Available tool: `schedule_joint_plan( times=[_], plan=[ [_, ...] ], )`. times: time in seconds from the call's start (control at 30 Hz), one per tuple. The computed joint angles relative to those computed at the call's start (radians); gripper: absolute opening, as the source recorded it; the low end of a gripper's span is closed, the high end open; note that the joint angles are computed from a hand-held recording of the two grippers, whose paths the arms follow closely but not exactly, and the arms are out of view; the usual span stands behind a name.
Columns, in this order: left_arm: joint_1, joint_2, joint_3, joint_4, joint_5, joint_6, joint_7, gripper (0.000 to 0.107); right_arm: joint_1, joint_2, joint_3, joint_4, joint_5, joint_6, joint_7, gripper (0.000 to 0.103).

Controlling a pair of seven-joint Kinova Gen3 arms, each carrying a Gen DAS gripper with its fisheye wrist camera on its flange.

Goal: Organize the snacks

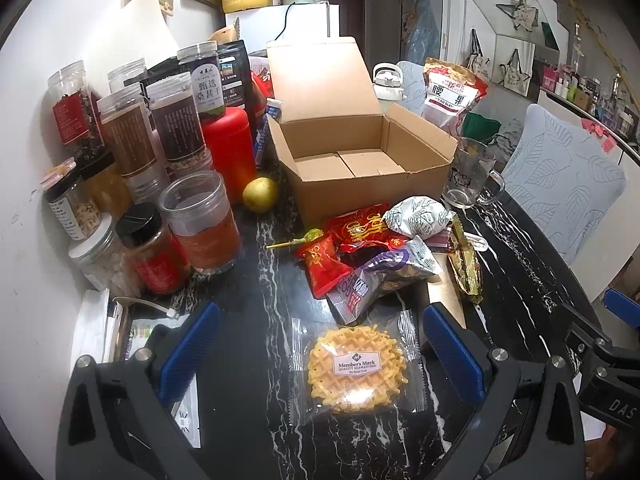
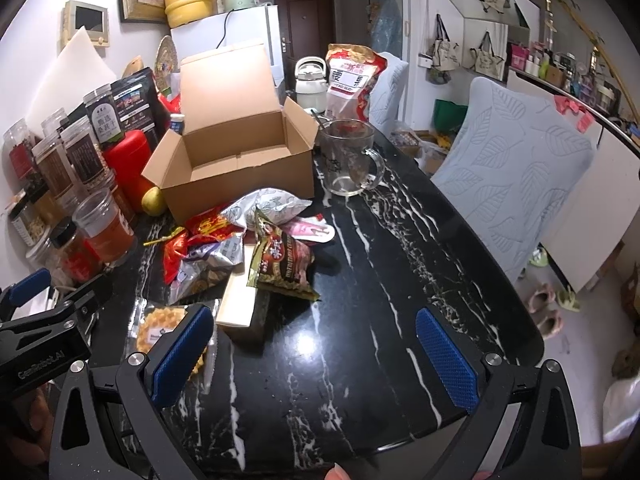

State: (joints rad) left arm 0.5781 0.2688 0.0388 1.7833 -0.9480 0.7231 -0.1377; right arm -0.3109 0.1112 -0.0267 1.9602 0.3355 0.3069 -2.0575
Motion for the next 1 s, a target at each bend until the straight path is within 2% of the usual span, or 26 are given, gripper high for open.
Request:
schedule_joint_plan(
  times=[1.0],
  plan=[
    [-0.003,-0.011,0.006,0.016,-0.027,-0.006,0.027,0.103,-0.005,-0.002,0.000,0.002,0.027,-0.002,-0.022,0.103]
  ],
)
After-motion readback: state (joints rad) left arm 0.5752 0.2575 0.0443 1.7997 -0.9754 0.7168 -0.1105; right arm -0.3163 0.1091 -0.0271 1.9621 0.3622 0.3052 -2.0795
